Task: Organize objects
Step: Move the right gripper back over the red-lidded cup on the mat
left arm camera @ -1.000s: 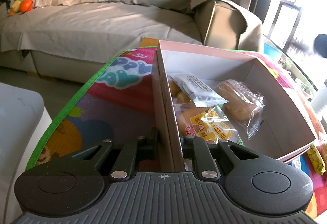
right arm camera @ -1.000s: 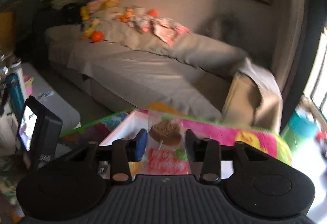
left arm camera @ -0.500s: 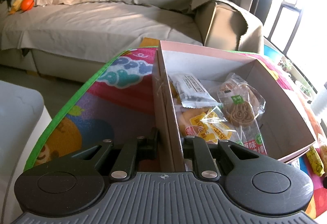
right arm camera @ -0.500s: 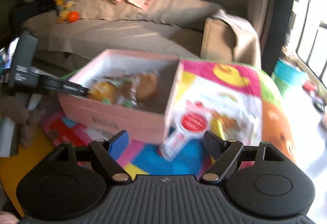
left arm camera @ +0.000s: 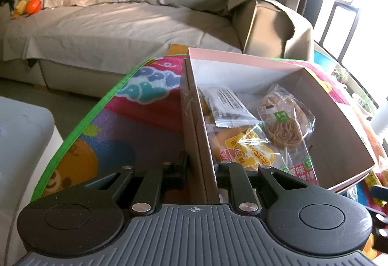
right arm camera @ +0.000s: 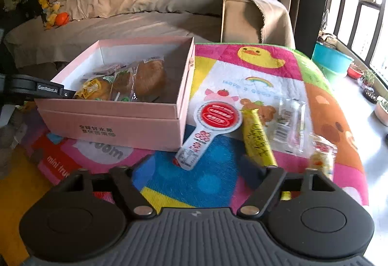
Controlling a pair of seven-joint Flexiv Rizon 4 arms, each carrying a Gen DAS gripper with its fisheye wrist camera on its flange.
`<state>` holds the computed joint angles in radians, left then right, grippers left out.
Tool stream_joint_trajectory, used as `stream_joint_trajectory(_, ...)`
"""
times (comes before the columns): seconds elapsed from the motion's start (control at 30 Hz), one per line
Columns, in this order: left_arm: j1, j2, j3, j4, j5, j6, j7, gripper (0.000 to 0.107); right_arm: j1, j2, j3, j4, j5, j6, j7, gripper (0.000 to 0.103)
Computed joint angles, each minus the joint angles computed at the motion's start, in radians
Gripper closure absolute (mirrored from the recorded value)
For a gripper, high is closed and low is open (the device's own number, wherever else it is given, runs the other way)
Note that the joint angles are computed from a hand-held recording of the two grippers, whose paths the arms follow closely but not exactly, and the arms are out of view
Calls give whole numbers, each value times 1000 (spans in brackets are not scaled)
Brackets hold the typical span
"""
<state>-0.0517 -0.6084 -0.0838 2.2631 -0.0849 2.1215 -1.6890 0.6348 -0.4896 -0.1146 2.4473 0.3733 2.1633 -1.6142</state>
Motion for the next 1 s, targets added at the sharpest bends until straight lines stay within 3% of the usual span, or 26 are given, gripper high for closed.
stream_joint_trajectory(0.1,-6,0,6,4,-2,3,3,90,8,-19,-21,-33,2,-48,17,67)
stream_joint_trajectory(0.17,-11,2,10,7,-5,4,6,90,-12,-24,-11,-33,-12,-44,37,75)
stream_joint_trajectory(0.27,-13,3,11,10,-8,5,7,90,34,-24,-64,-19,37,-38,41,81)
stream_joint_trajectory(0.47,-20,4,16,10,-16,3,13,90,44,1,-101,32,80,-42,76,80)
stream_joint_trajectory(0.63,-29,6,21,9,-27,-1,20,91,-67,44,15,89,-16,-6,92,80)
stream_joint_trajectory(0.7,-28,7,20,12,-26,-1,21,91,-73,52,30,101,-24,23,78,75)
stream_joint_trajectory(0.83,-27,7,19,12,-27,0,22,91,-22,49,-15,78,50,61,23,69)
stream_joint_trajectory(1.0,-28,7,19,12,-28,-1,23,91,107,-7,-195,-18,177,-31,-63,69)
